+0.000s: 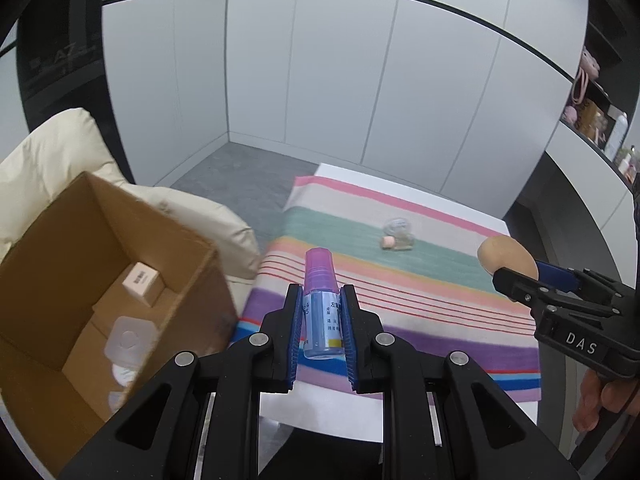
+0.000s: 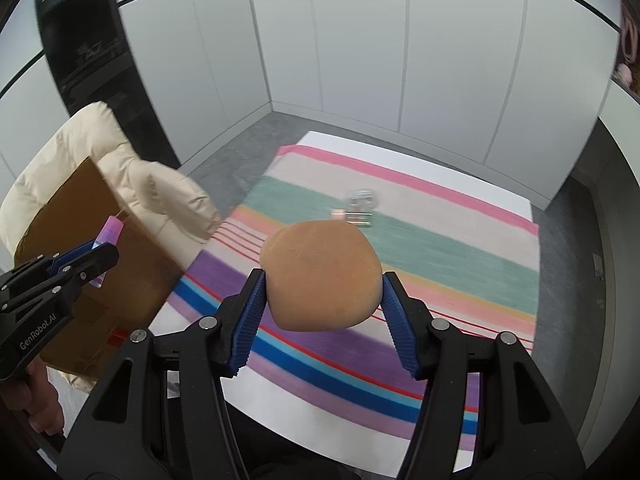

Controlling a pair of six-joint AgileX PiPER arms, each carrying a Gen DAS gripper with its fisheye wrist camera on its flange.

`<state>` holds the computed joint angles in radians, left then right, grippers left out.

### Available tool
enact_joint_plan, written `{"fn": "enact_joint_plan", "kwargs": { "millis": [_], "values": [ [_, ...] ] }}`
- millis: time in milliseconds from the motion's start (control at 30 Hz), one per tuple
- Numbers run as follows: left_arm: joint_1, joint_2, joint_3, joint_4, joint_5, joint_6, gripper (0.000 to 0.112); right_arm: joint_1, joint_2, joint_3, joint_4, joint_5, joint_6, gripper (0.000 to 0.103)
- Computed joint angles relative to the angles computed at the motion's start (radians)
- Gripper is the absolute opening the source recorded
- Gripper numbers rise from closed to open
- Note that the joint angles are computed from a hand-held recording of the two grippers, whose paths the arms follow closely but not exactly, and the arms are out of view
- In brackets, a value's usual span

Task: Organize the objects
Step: 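Carry the tan puff in the right tool and lipstick in the left tool to the box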

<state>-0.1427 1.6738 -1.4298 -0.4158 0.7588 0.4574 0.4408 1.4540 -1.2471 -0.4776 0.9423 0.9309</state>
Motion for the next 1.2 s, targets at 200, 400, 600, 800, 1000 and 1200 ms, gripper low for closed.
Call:
{"fn": "enact_joint_plan", "kwargs": {
  "millis": [200, 400, 600, 800, 1000, 1200],
  "values": [
    [0.081, -0.005, 0.001, -0.018, 0.013, 0.021, 0.019, 0.087, 0.078, -0.092, -0.05, 0.016, 0.002, 0.06],
    [0.134, -0.011, 0.002, -0.023, 0.017, 0.038, 0.019, 0.143, 0.144, -0.172, -0.061, 0.017, -0.015, 0.06],
    [0.187, -0.006, -0.01, -0.037, 0.025, 0.061, 0.019, 0.167, 0.2, -0.236, -0.048, 0.017, -0.039, 0.06],
    [0.23, 0.001, -0.018, -0.038, 0.035, 0.065, 0.019, 0.186, 0.246, -0.297, -0.034, 0.023, -0.059, 0.06],
    [0.271, 0.002, -0.024, -0.037, 0.045, 0.075, 0.019, 0.206, 0.293, -0.362, -0.02, 0.036, -0.082, 0.06],
    [0.307, 0.0, -0.02, -0.038, 0.047, 0.092, 0.019, 0.229, 0.332, -0.417, -0.009, 0.047, -0.104, 0.06]
  ]
}}
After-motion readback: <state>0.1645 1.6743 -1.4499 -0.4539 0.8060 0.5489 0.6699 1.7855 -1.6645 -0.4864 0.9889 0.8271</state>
